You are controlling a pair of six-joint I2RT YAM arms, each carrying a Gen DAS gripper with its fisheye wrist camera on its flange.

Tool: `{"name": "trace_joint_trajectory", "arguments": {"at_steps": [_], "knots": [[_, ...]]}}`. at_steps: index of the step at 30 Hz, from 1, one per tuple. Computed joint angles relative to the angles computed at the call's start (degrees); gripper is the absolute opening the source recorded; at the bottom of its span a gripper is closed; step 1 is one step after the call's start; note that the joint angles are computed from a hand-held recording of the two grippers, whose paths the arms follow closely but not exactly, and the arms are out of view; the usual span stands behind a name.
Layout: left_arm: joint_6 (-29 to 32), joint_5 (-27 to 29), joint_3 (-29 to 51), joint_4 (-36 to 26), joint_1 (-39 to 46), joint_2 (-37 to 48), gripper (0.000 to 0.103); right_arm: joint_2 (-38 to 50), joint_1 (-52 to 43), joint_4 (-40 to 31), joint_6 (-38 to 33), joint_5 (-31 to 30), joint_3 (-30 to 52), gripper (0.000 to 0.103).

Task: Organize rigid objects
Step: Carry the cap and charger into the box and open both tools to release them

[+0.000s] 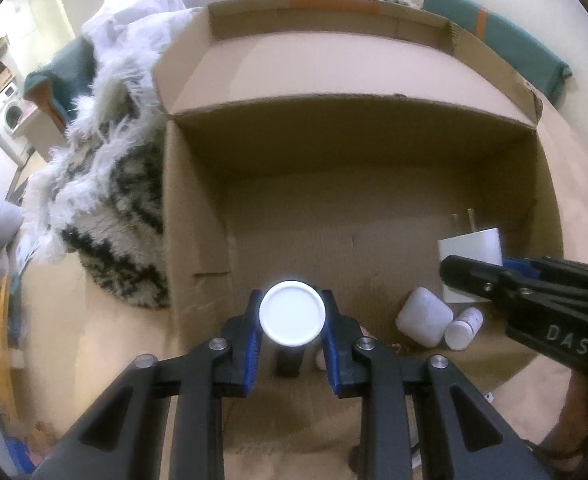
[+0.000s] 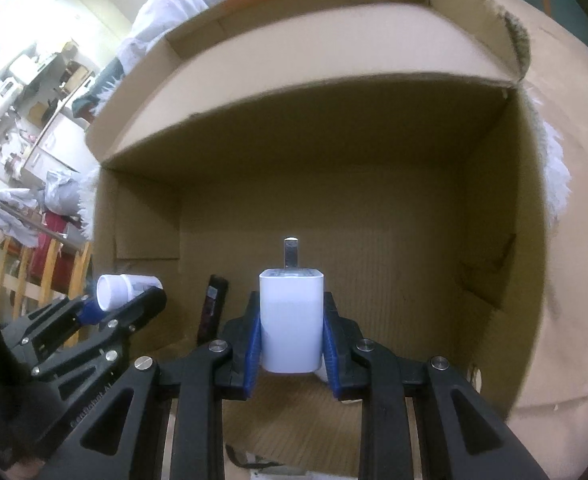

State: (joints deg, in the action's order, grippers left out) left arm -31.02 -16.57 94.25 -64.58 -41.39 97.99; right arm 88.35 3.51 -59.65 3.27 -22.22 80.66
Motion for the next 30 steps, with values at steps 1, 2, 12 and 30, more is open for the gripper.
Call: {"name": "trace_joint_trajectory", "arguments": {"at_steps": [1, 2, 12, 30], "knots": [[0.52, -0.32, -0.85, 1.11, -0.21, -0.04, 0.024, 0.12, 0.23, 0.23, 0.03, 0.36, -0.35, 0.028], [1.1, -0.73, -1.82, 2.1, -0.51, -0.15, 0.024, 0.27, 0.51, 0.37, 0.05, 0.84, -0.82, 0.028], [3.64, -2.0, -4.4, 3.57, -1.64, 0.3, 0.024, 3.38, 1.91, -0.62, 0.75, 2.68, -0.89, 0.028], [3.29, -0.15, -3.7, 4.26, -0.93, 2.46, 0.024, 5.96, 1.08, -1.16, 1.0, 1.94, -0.03, 0.028]]}}
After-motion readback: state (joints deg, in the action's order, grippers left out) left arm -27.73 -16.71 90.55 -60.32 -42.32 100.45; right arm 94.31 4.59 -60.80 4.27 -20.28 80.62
